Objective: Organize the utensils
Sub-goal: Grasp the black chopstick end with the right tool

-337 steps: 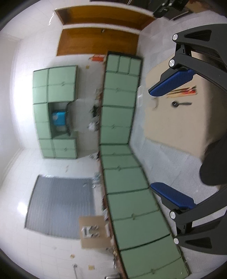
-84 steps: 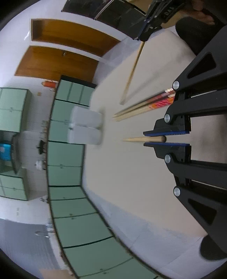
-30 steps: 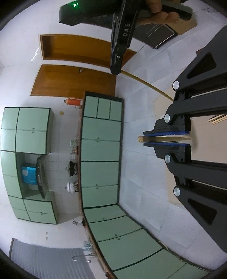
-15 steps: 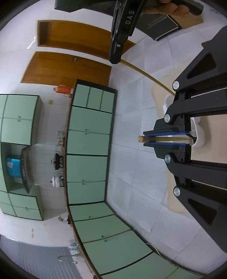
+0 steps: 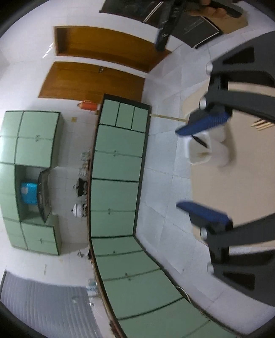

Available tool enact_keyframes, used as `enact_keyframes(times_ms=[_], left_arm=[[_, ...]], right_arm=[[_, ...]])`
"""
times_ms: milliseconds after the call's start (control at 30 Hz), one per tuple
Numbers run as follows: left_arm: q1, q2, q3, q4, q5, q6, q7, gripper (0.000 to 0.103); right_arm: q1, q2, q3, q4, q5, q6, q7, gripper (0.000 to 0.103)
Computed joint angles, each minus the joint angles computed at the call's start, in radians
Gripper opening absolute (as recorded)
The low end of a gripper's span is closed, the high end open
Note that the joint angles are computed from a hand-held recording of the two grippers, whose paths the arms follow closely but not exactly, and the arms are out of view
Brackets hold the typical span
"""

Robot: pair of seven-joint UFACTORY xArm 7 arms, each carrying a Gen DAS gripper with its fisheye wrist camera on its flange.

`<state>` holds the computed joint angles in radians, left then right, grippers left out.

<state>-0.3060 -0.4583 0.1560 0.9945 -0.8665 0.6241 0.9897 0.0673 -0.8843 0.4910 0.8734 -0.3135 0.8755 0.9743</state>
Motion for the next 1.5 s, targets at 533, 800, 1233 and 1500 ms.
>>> enact_keyframes(times_ms=[533, 800, 1233, 1500], left_arm=[[0.323, -0.907, 0.232, -0.818, 0.357, 0.238, 0.022, 0.082], [0.42, -1.044, 0.263, -0.905, 0.42, 0.377, 0.044, 0.077], [0.4, -1.302, 0.146, -1.037, 0.427, 0.545, 0.002, 0.071], [0.322, -1.366, 0.093, -1.101, 0.45, 0.54, -0.056, 0.066]], right_arm=[[0.182, 0.101, 0.692, -0.122, 0.199, 0.092, 0.552, 0.033], [0.187, 0.215, 0.665, -0.132, 0.086, 0.032, 0.604, 0.031], [0.403, 0.222, 0.488, -0.226, -0.008, 0.067, 0.761, 0.007], [0.521, 0.246, 0.392, -0.259, -0.075, 0.101, 0.838, 0.008]])
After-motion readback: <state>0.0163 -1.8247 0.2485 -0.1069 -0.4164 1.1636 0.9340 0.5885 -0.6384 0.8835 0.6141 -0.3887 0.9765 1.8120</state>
